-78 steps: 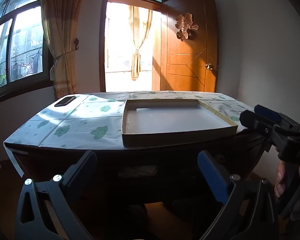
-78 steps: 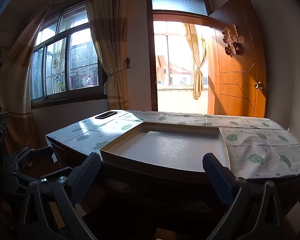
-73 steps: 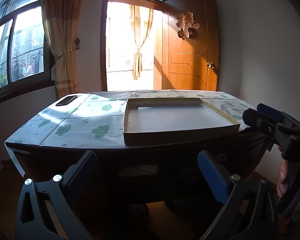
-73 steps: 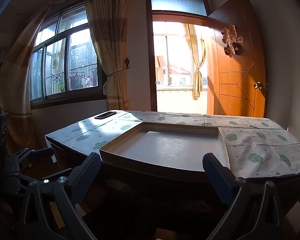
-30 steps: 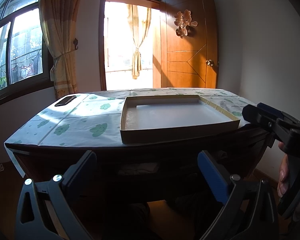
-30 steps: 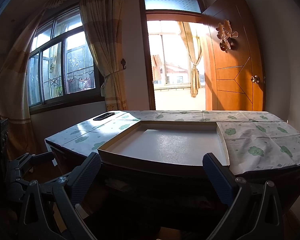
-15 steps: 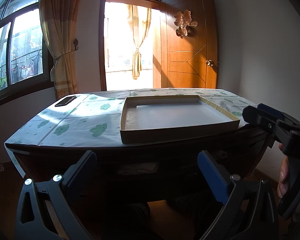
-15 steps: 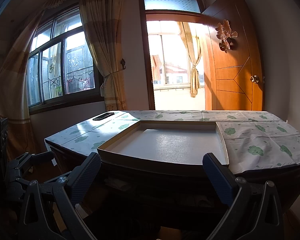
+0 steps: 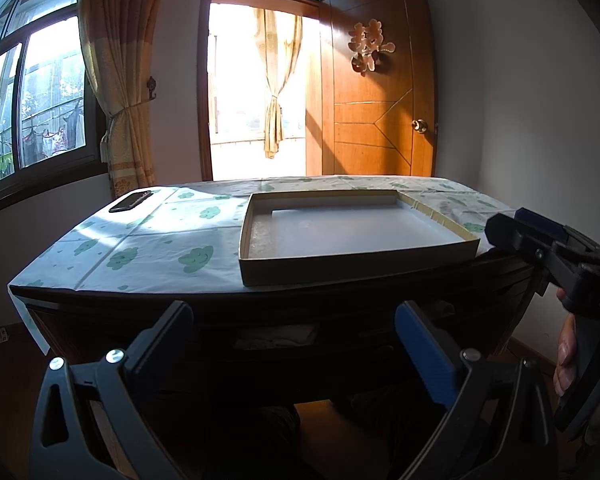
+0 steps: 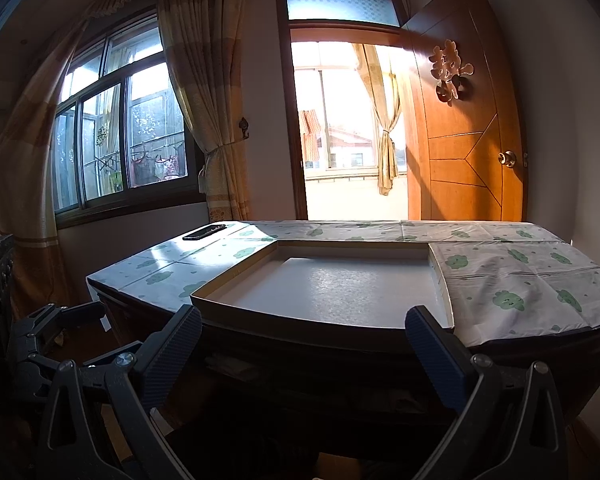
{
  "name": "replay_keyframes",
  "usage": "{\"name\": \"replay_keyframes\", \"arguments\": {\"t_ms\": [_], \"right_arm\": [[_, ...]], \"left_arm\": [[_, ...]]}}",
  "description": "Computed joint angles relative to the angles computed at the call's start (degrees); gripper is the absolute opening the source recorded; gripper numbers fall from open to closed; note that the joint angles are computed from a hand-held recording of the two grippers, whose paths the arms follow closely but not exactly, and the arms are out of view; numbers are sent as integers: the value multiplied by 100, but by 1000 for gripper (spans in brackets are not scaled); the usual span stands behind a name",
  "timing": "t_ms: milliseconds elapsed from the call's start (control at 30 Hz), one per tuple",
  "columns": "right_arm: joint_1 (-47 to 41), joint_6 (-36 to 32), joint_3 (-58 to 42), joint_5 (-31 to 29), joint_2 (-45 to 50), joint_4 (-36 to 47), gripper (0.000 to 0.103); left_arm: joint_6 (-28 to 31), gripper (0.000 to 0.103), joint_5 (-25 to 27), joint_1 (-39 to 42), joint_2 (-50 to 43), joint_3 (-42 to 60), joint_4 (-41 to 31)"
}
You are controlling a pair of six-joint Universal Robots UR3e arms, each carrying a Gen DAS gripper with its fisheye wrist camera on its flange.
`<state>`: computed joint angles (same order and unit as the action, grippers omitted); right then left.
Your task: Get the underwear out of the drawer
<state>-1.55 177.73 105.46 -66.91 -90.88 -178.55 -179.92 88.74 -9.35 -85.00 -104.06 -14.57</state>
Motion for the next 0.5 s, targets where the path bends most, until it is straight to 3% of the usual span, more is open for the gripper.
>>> {"name": "replay_keyframes", "arguments": {"t_ms": [500], "right_arm": [[14, -137, 60, 35, 111, -170, 103]], "left_arm": [[-23, 103, 94, -86, -90, 0, 17]]}}
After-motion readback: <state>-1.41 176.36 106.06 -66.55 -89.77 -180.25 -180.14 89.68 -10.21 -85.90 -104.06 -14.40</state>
